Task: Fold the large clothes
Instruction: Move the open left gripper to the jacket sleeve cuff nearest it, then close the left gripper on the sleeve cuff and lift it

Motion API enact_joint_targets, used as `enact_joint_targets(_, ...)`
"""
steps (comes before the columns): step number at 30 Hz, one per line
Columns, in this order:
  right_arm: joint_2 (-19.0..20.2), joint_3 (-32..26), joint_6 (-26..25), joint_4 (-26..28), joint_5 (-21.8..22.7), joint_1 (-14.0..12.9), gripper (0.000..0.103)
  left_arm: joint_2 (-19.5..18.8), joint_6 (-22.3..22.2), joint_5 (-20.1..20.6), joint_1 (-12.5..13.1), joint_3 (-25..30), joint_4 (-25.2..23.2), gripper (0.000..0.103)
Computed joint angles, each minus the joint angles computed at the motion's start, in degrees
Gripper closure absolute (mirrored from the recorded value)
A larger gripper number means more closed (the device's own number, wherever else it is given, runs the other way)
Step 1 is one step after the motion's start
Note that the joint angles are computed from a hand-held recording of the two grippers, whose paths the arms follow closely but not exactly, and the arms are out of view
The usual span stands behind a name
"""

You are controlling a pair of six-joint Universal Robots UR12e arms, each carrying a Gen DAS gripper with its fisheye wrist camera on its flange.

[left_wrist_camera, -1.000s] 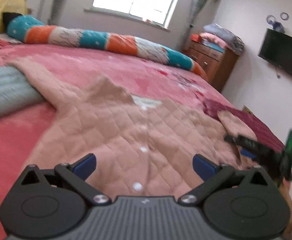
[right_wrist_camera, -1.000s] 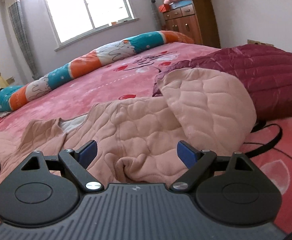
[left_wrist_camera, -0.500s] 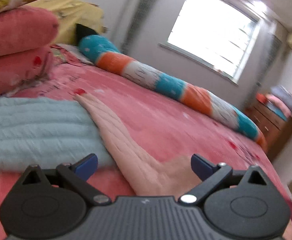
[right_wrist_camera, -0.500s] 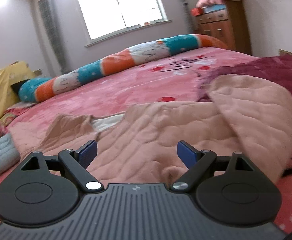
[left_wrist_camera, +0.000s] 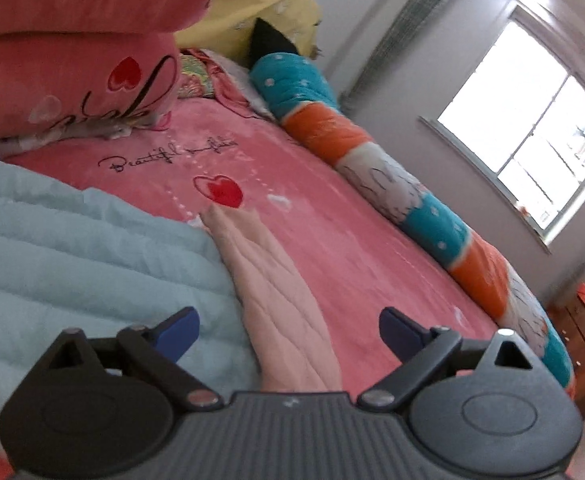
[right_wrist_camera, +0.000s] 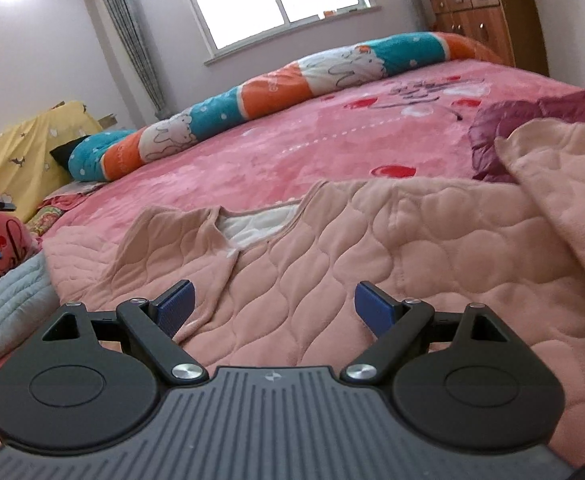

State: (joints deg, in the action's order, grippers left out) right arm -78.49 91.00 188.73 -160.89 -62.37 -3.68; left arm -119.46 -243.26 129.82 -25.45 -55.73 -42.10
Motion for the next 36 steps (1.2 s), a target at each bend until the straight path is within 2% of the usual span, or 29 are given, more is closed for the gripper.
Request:
enact_joint_targets(5, 0.1, 0.0, -0.2, 2.5, -0.9, 0.3, 0.0, -1.5, -2.2, -2.1, 2.0, 0.7, 0.1, 0.011)
enact_joint_targets(14, 0.3, 0.1, -4.0, 4.4, -2.1, 1.0, 0.0, -3.4, -0.3, -6.0, 4.3, 1.3, 2.1, 0.012)
enact_joint_targets(19, 0.3, 0.2, -4.0, 4.2, -1.6, 0.8, 0.0, -4.5, 1.4, -8.4, 5.1, 2.4, 2.4, 0.014)
enact_joint_targets(21, 0.5, 0.0, -4.1, 4.5, -1.6, 0.9, 0.0, -4.9, 2.6, -9.9, 5.3, 2.7, 2.7, 0.023)
enact_joint_targets(22, 0.5, 0.0, -4.2, 4.5, -1.5, 0.9, 0.0, -5.1, 2.8, -10.4, 5.3, 2.8, 2.9, 0.032)
enact_joint_targets(24, 0.7, -0.2, -4.4, 4.6, -1.5, 0.9, 0.0, -5.5, 2.9, -10.2, 5.1, 3.2, 2.8, 0.041)
enact_joint_targets(26, 0.7, -0.2, -4.6, 4.7, -1.6, 0.9, 0.0, -5.8, 2.5, -9.1, 4.8, 3.4, 3.1, 0.062)
enact_joint_targets(29, 0.7, -0.2, -4.6, 4.7, -1.6, 0.9, 0.0, -5.8, 1.5, -7.7, 4.5, 2.9, 4.6, 0.084)
enact_joint_targets(32, 0.7, -0.2, -4.5, 4.8, -1.4, 0.9, 0.0, -6.0, 2.6, -6.1, 4.0, 3.7, 5.1, 0.093)
enact_joint_targets(36, 0.6, -0.1, -4.1, 4.9, -1.1, 0.7, 0.0, -6.3, 4.9, -4.7, 3.3, 5.5, 5.7, 0.094)
